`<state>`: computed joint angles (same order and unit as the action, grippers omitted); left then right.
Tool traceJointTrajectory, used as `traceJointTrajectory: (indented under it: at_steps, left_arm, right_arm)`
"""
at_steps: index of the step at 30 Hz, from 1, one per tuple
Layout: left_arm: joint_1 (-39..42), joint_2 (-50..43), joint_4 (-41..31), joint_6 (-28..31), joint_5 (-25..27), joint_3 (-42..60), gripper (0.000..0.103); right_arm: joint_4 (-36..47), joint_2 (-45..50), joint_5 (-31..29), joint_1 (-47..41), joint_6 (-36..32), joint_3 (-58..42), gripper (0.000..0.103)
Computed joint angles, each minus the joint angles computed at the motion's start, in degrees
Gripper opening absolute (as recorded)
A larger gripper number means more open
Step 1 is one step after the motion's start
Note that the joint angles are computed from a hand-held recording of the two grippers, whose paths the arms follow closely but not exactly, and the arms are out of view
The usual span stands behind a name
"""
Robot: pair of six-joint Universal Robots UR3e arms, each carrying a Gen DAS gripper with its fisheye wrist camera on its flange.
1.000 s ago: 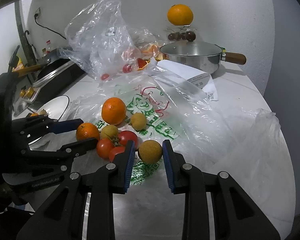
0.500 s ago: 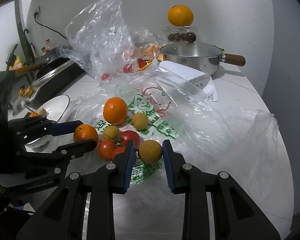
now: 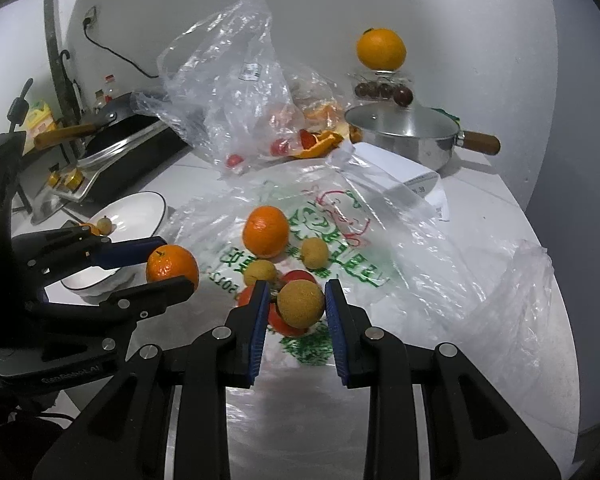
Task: Organize fruits
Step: 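Carry both fruits to the plate and lower the orange beside the first orange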
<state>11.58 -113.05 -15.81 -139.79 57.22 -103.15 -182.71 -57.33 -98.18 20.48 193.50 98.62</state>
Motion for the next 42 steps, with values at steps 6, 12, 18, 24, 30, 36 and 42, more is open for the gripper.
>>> traceJointTrajectory:
  at_steps: [6, 12, 18, 24, 30, 36, 42]
  left_arm:
    - [2.77, 2.22, -0.55, 1.52, -2.09, -2.11, 0.042]
    - [5.85, 4.25, -1.67, 3.16, -4.24, -3.91, 0.042]
    - [8.73, 5.57, -2.78, 4.48, -5.65, -5.18, 0.042]
    - [11.70, 6.29, -3.66, 5.82, -6.95, -5.93, 0.042]
    - [14.69, 6.52, -4.75, 7.08, -8.13, -6.44, 0.042]
    - [17.36, 5.82, -6.02, 8.34, -8.91, -5.89, 0.042]
    - [19.81, 4.40, -6.14, 9.45, -9.43, -5.07, 0.042]
  right_arm:
    - [2.55, 0.82, -1.54, 2.16, 0.22, -3.39, 0.030]
    - [5.34, 1.96, -3.02, 4.23, 0.31, -7.17, 0.030]
    - [8.45, 3.53, -4.26, 6.32, 0.28, -11.49, 0.030]
    - [11.60, 5.97, -5.01, 8.14, 0.46, -16.72, 0.030]
    - [15.36, 8.86, -5.72, 9.85, 0.13, -22.87, 0.030]
    - [19.37, 11.94, -6.50, 11.40, -0.02, -29.41, 0.030]
    - [24.28, 15.61, -7.00, 12.77, -0.32, -37.07, 0.030]
